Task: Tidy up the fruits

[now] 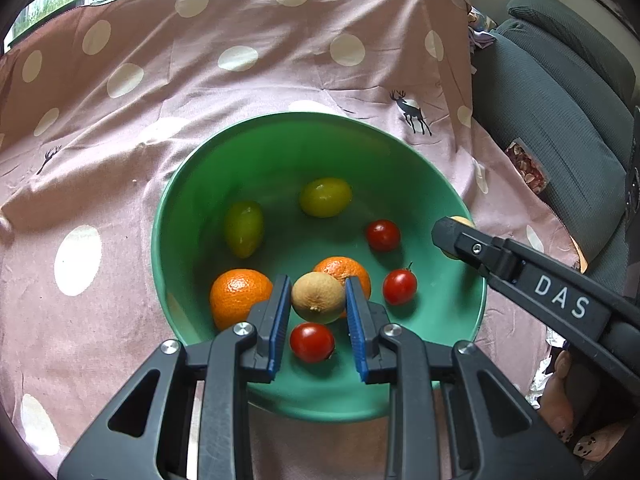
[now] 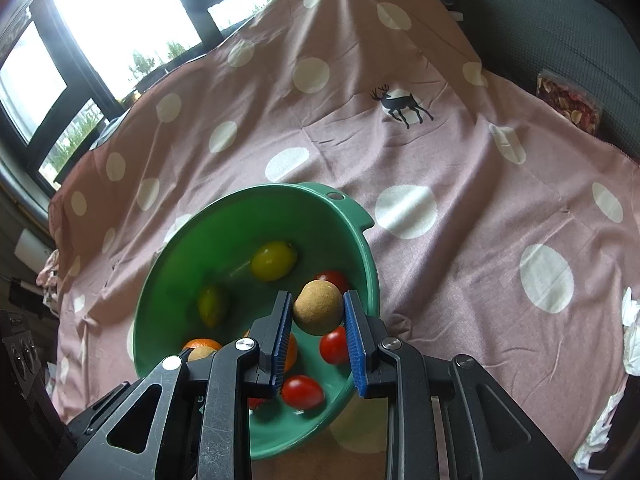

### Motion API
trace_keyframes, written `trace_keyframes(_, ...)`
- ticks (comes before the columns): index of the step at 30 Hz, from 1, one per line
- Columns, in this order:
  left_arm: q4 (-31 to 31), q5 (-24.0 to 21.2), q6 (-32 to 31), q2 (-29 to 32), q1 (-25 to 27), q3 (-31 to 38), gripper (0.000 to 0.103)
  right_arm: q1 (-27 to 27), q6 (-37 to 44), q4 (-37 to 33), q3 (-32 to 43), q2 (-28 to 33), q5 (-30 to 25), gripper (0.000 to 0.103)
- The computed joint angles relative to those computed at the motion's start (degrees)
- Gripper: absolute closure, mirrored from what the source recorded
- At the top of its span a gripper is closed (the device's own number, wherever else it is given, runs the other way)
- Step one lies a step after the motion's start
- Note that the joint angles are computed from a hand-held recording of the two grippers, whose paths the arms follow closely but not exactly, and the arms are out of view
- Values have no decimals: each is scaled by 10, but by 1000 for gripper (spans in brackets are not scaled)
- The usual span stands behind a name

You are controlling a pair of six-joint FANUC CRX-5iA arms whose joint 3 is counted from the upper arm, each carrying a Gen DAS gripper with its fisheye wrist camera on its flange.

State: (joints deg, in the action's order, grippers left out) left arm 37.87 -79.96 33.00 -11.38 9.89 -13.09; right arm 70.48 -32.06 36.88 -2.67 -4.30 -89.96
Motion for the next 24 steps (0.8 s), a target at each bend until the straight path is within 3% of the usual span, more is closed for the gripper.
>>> trace_keyframes(2, 2, -2, 0, 0, 0, -1, 74, 0, -2, 1, -1, 0, 1, 76)
trace_keyframes(10, 21, -21, -9, -3, 6, -3, 43, 2, -3, 3, -5, -5, 8, 75)
trace_keyframes(13, 35, -30, -14, -6, 16, -4, 35, 4, -6, 6, -9, -9, 12, 69)
trace_keyframes(17, 51, -20, -24, -23, 30, -9, 15, 9, 0, 19, -2, -3, 1, 56)
trace_keyframes(20, 62, -13, -36, -34, 42, -12, 8, 17, 4, 38, 7, 7, -19, 39)
trace_keyframes(21, 66, -10, -38, -37, 46, -14, 3, 20, 4, 45, 10, 10, -27, 37)
trace_keyframes(24, 83, -6, -49, -43, 61, -20, 1, 26, 4, 63, 13, 12, -35, 32)
